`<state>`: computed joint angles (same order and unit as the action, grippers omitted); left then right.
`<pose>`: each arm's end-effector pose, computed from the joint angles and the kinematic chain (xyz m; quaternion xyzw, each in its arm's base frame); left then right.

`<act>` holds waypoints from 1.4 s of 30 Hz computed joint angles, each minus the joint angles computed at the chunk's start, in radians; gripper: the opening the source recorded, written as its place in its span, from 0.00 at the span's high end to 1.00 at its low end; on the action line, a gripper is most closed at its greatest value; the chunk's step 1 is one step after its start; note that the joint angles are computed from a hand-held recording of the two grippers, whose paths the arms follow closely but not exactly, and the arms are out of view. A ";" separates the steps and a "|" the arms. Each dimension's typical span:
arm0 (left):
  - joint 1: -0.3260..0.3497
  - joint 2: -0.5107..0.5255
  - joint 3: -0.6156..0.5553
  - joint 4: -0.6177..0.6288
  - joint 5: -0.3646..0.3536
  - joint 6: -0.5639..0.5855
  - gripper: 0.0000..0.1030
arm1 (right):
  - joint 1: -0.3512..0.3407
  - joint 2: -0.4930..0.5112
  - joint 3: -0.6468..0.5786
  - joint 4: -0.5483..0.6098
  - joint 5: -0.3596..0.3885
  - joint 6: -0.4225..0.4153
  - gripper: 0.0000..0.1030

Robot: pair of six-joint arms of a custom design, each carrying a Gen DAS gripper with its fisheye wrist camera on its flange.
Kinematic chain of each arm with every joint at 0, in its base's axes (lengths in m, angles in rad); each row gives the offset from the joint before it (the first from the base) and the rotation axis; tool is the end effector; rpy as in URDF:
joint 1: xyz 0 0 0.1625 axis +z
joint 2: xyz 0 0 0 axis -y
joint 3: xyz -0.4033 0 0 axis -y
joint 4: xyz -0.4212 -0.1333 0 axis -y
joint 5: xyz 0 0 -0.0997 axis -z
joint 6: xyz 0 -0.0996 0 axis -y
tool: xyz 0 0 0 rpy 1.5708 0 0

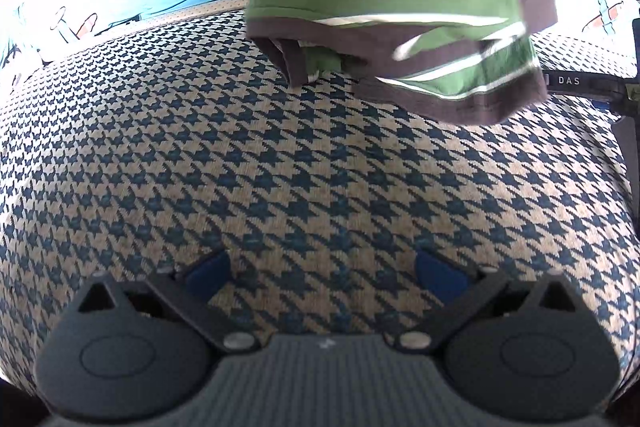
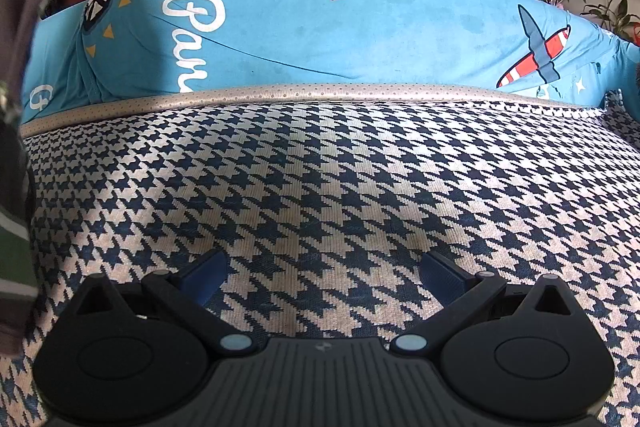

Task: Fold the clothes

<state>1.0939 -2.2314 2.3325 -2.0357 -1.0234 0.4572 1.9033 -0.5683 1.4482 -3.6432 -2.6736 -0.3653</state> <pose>0.0291 -0.3471 0.3944 0.3827 0.8675 -0.1768 0.2641 0.2662 -0.6348 0.1310 -0.0355 -0.7629 0.4711 0.4413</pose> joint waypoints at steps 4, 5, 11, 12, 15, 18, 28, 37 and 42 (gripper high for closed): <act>-0.010 -0.008 0.002 0.013 0.007 -0.014 0.00 | 0.000 0.000 0.000 0.000 0.000 0.000 0.00; -0.013 -0.002 0.002 0.011 0.011 -0.018 0.00 | 0.000 0.000 0.000 0.000 0.000 0.000 0.00; 0.017 0.069 -0.026 -0.042 -0.002 0.009 0.00 | 0.000 0.000 0.000 0.000 0.000 0.000 0.00; 0.022 0.077 -0.031 -0.047 -0.005 0.013 0.00 | 0.000 0.000 0.000 0.000 0.000 0.000 0.00; 0.035 0.095 -0.038 -0.063 -0.009 0.026 0.00 | 0.000 0.000 0.000 0.000 0.000 0.000 0.00; 0.042 0.096 -0.037 -0.073 -0.013 0.035 0.00 | 0.000 0.000 0.000 0.000 0.000 -0.001 0.00; 0.057 0.057 -0.009 -0.094 -0.022 0.064 0.00 | -0.001 0.001 0.000 -0.001 0.000 0.000 0.00; 0.079 -0.078 0.053 -0.079 -0.055 0.114 0.00 | -0.001 0.000 0.001 0.000 0.000 0.000 0.00; 0.077 -0.107 0.064 -0.073 -0.058 0.116 0.00 | -0.001 0.000 0.001 0.000 0.000 0.000 0.00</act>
<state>1.1706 -2.3380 2.3962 -2.1090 -1.0811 0.5730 1.9028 -0.5682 1.4487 -3.6428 -2.6737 -0.3653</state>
